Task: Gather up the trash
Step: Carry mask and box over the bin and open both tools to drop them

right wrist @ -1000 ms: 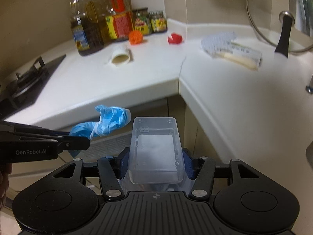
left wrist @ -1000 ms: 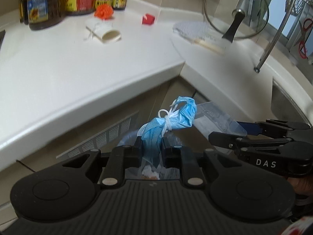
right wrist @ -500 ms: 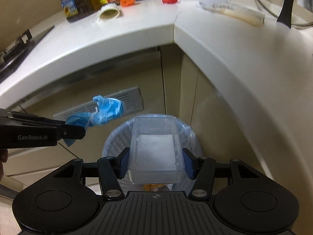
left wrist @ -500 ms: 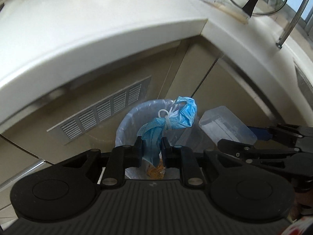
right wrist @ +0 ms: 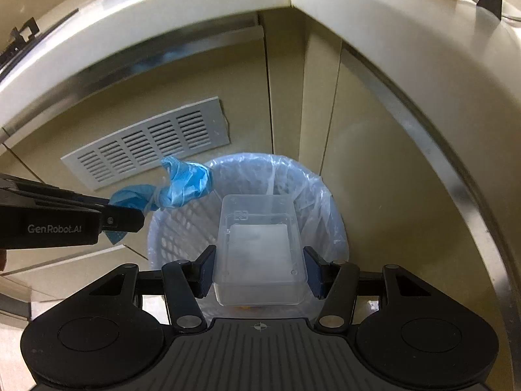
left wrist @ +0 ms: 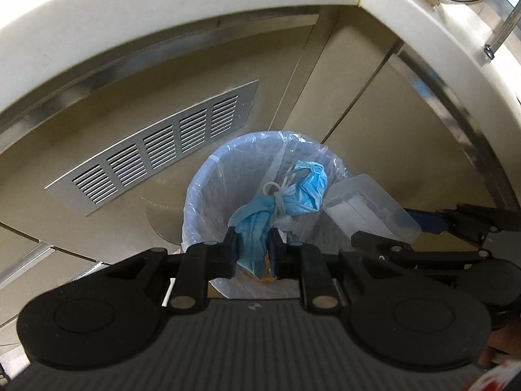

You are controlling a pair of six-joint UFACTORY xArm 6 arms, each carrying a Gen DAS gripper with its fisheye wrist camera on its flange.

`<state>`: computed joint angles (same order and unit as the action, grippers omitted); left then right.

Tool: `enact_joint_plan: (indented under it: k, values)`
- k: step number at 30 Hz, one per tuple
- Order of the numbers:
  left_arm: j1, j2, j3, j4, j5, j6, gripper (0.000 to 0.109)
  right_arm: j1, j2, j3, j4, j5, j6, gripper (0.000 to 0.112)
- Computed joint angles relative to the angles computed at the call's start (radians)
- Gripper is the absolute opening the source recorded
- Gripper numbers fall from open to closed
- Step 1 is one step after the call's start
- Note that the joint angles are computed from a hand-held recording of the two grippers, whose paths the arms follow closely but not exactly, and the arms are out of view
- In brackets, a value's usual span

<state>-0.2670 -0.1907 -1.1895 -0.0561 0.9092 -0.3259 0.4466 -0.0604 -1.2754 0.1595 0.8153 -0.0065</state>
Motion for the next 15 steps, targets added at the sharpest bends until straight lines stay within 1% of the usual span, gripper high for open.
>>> enact_joint_plan:
  k: [15]
  values:
    - [-0.001, 0.055, -0.029, -0.007, 0.012, -0.007, 0.017, -0.01, 0.031, 0.007, -0.002, -0.016, -0.014, 0.056]
